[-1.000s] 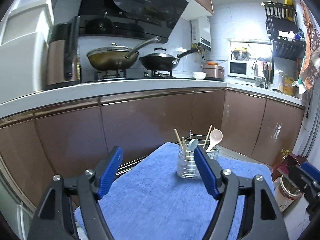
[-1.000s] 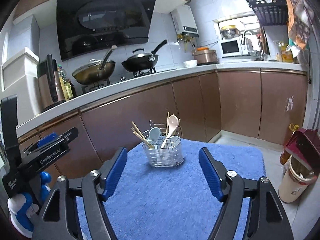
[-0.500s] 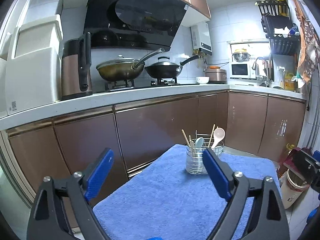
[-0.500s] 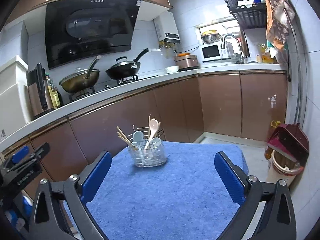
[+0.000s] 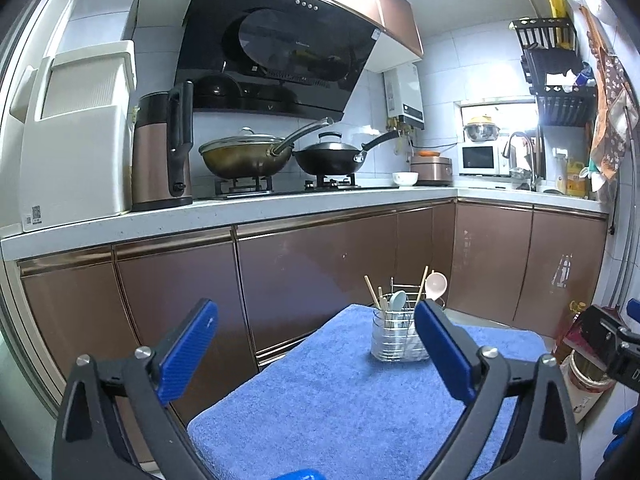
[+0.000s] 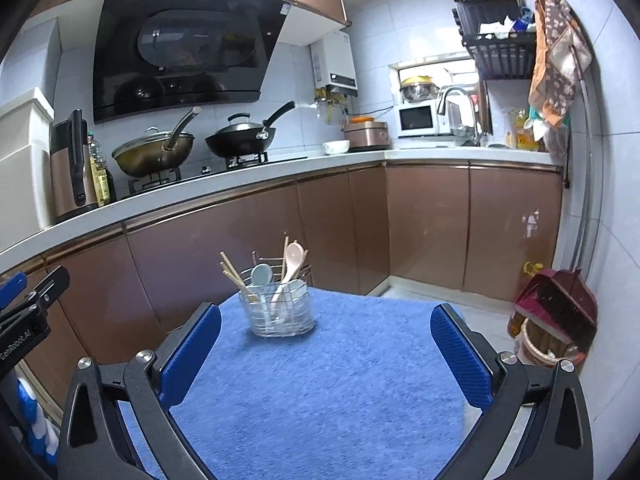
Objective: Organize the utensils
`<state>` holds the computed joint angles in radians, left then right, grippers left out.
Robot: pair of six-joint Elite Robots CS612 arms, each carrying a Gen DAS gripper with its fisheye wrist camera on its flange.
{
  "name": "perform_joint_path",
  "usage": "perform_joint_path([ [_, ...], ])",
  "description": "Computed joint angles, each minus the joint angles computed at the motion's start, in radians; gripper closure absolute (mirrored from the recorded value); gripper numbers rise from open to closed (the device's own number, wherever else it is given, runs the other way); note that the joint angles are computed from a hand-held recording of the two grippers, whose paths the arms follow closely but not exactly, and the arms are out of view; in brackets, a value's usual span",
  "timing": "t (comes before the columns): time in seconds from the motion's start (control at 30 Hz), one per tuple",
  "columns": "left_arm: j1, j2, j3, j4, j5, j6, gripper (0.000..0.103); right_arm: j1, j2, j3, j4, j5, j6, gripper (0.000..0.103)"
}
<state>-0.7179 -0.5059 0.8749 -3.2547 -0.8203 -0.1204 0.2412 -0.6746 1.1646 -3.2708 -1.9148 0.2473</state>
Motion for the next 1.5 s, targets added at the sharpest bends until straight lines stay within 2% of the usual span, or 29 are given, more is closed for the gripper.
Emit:
perform_joint_path([
  [0.2,-0.004,-0.001,0.007,-0.034,0.013,0.024,0.004,0.013,-0.001,0.000,-0.041,-0.109,-0.039,0.000],
  [0.4,-0.006,-0.004,0.014,-0.053,0.018,0.033,0.004,0.021,-0.002,0.000,-0.071,-0.177,-0.077,0.000],
  [0.57,-0.004,-0.011,0.025,-0.057,0.014,0.019,0.004,0.021,-0.007,0.005,-0.099,-0.184,-0.085,0.000],
  [1.0,-0.007,-0.012,0.034,-0.088,0.014,0.043,0.004,0.021,-0.010,0.009,-0.112,-0.182,-0.088,0.000],
  [1.5,-0.008,-0.020,0.049,-0.074,-0.002,0.030,0.004,0.021,-0.010,0.009,-0.108,-0.182,-0.088,0.000],
])
